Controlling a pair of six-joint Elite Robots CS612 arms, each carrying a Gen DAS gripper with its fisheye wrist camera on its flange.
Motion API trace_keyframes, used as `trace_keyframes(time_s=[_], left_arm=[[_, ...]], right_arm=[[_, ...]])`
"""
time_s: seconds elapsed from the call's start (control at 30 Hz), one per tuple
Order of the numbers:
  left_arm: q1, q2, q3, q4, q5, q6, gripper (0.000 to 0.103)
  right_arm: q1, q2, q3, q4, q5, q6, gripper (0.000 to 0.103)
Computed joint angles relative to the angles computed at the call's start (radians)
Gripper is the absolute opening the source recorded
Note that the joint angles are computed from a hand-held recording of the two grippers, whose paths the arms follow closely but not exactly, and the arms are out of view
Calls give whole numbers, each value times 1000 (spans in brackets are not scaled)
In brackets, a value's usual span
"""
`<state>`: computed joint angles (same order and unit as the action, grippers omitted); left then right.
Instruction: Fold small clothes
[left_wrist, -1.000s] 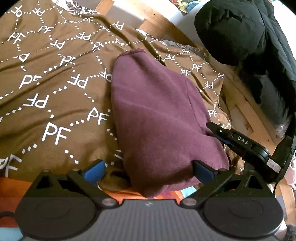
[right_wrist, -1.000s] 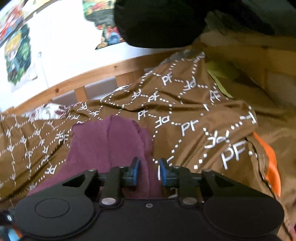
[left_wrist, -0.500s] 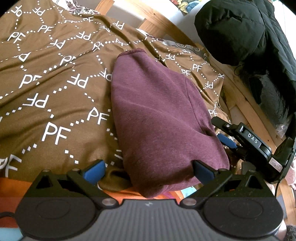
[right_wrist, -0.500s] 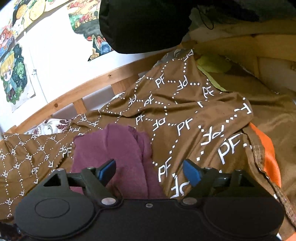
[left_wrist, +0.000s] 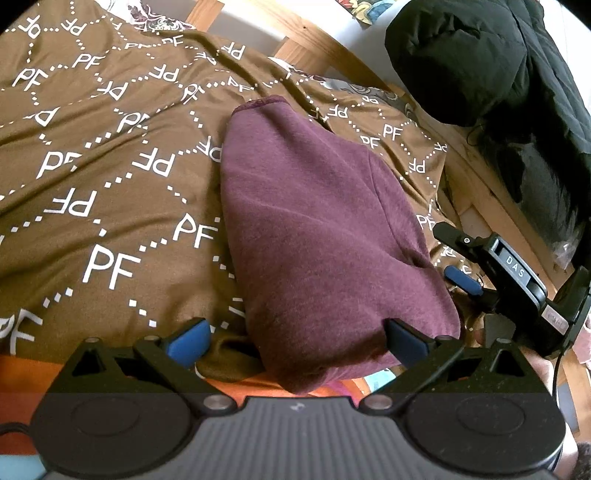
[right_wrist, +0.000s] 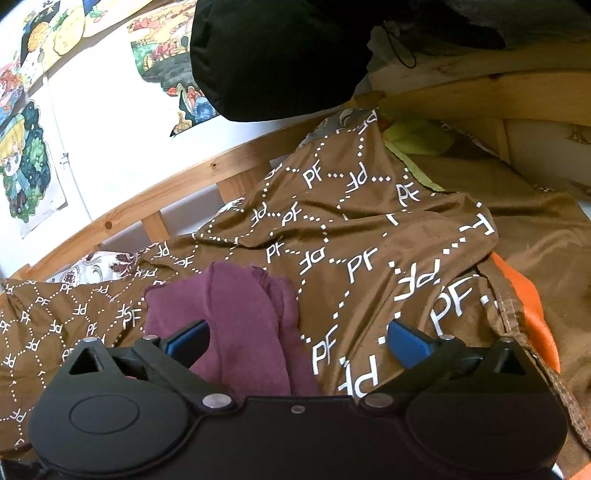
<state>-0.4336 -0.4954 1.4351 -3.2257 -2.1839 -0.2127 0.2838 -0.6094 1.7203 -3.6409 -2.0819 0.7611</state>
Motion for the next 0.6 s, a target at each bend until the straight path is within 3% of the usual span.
trace_keyframes(time_s=[0.2,0.4,0.6], left_arm=[[2,1,-1,-6,-1,-7,102],[7,11,4,-150,14,-65,102],[14,23,-31,-88,-23,-79,102]], right_arm=[[0,4,-2,-9,-12,-9,102],[-3,11,-7,-31,-19,-50,98],[-22,27,-22,-92,51,-114,83]])
